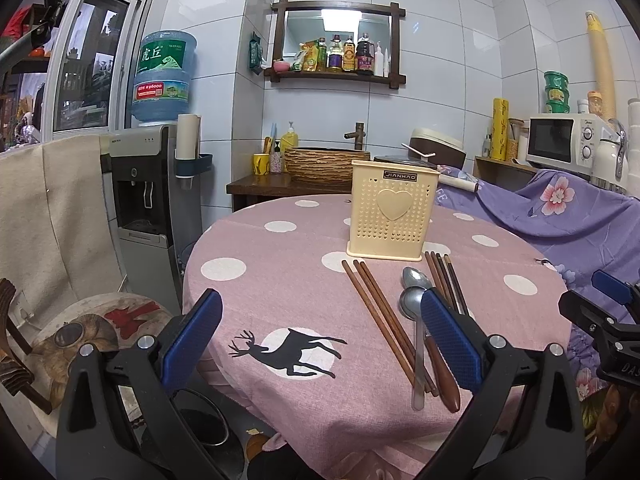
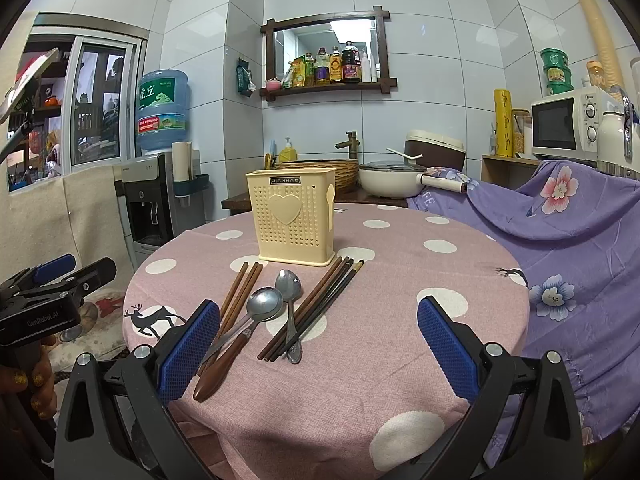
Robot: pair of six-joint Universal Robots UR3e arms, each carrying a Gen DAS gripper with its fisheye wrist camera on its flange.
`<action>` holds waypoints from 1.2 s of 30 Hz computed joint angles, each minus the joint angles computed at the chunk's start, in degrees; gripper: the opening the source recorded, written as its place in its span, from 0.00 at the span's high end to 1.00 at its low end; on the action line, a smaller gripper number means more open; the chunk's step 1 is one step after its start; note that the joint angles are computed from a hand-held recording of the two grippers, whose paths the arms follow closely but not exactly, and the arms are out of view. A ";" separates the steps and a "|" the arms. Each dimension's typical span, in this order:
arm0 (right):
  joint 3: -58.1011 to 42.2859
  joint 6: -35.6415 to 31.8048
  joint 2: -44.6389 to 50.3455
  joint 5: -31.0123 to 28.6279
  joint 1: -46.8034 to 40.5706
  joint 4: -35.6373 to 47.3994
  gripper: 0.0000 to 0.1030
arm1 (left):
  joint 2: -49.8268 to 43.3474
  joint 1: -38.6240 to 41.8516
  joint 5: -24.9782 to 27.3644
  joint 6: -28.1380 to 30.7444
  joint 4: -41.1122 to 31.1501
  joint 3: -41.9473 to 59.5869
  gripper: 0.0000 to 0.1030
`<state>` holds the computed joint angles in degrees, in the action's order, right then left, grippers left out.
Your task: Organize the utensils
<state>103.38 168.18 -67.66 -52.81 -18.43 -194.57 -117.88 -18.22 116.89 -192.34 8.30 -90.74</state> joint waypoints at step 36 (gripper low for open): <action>-0.51 -0.09 0.89 -0.45 0.39 -0.01 0.06 | -0.76 0.11 -0.41 -0.41 -0.56 0.56 0.05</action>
